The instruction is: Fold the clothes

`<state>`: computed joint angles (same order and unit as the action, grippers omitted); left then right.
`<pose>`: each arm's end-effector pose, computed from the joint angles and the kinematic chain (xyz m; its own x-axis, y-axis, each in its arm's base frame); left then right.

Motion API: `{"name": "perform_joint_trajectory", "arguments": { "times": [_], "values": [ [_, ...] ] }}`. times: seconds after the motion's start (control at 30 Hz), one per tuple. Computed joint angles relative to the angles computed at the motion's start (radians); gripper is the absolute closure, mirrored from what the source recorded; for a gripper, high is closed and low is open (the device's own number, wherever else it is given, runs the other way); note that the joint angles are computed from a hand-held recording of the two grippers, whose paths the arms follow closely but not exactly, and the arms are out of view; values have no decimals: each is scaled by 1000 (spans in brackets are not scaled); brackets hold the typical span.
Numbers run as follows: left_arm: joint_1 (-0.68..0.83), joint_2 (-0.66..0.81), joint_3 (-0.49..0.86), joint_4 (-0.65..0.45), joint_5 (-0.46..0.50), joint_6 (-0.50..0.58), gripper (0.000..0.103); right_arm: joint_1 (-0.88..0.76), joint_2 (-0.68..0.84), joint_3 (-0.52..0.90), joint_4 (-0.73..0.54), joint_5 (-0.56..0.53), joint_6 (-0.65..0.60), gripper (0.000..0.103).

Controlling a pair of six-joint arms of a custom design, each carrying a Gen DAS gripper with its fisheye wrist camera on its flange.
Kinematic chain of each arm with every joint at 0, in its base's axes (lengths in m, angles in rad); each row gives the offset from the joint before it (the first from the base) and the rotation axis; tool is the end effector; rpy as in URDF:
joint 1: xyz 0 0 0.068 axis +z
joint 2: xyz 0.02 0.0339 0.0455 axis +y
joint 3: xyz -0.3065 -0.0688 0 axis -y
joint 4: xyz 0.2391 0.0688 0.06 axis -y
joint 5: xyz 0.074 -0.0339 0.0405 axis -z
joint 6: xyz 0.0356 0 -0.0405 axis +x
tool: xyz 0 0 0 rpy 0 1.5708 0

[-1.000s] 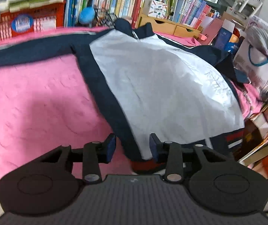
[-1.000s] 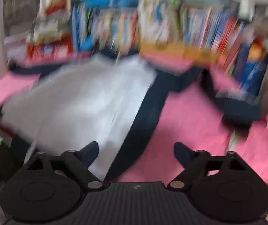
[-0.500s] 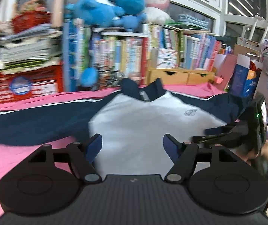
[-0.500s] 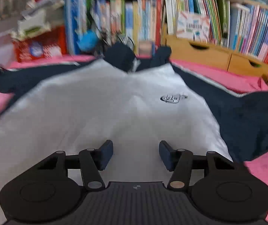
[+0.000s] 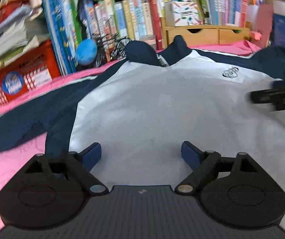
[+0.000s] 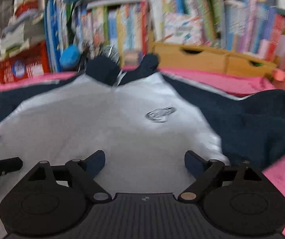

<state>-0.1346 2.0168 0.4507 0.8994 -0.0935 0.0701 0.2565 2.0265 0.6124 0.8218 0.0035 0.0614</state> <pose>0.2971 -0.0369 0.0835 -0.6070 0.1526 -0.7799 0.1037 0.9882 0.1126 0.3312 0.0867 0.1007 -0.5544 -0.0820 -0.8282 -0.2173 0.9749 0.0490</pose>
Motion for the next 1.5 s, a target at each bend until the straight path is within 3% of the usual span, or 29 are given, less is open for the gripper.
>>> {"name": "perform_joint_trajectory", "arguments": {
  "times": [0.13, 0.27, 0.43, 0.6, 0.67, 0.7, 0.73, 0.87, 1.0, 1.17, 1.27, 1.3, 1.37, 1.43, 1.5],
  "values": [
    [12, -4, 11, -23, 17, -16, 8, -160, -112, -249, 256, -40, 41, 12],
    [17, -8, 21, -42, 22, -26, 6, -454, -194, -389, 377, -37, 39, 12],
    [34, -10, 30, -60, 45, -36, 5, -798, -181, -221, 111, -82, 233, 12],
    [44, -7, 36, -72, 61, -48, 3, -879, -42, 11, -109, -180, 365, 12],
    [47, -8, 36, -74, 65, -49, 3, -844, -8, 49, -116, -143, 361, 23],
    [48, -8, 36, -74, 66, -49, 3, -818, -2, 61, -114, -106, 345, 62],
    [48, -7, 36, -75, 67, -50, 3, -786, -13, 68, -113, -52, 308, 75],
    [53, -7, 38, -77, 75, -52, 3, -643, -90, 45, -15, 180, 77, 80],
    [54, -8, 40, -82, 78, -57, 3, -533, -171, -14, 263, 336, -225, 82],
    [56, -10, 42, -87, 83, -59, 3, -485, -17, 58, 600, 488, -660, 82],
    [53, -10, 44, -89, 79, -60, 2, -491, 123, 130, 681, 516, -836, 82],
    [53, -10, 45, -90, 79, -61, 2, -483, 179, 144, 724, 529, -921, 78],
    [54, -11, 46, -92, 81, -61, 2, -471, 243, 172, 705, 548, -995, 55],
    [55, -11, 47, -94, 84, -61, 2, -460, 282, 202, 627, 563, -1017, 2],
    [57, -11, 48, -96, 87, -61, 2, -449, 313, 231, 549, 582, -1033, 0]
  ]
}}
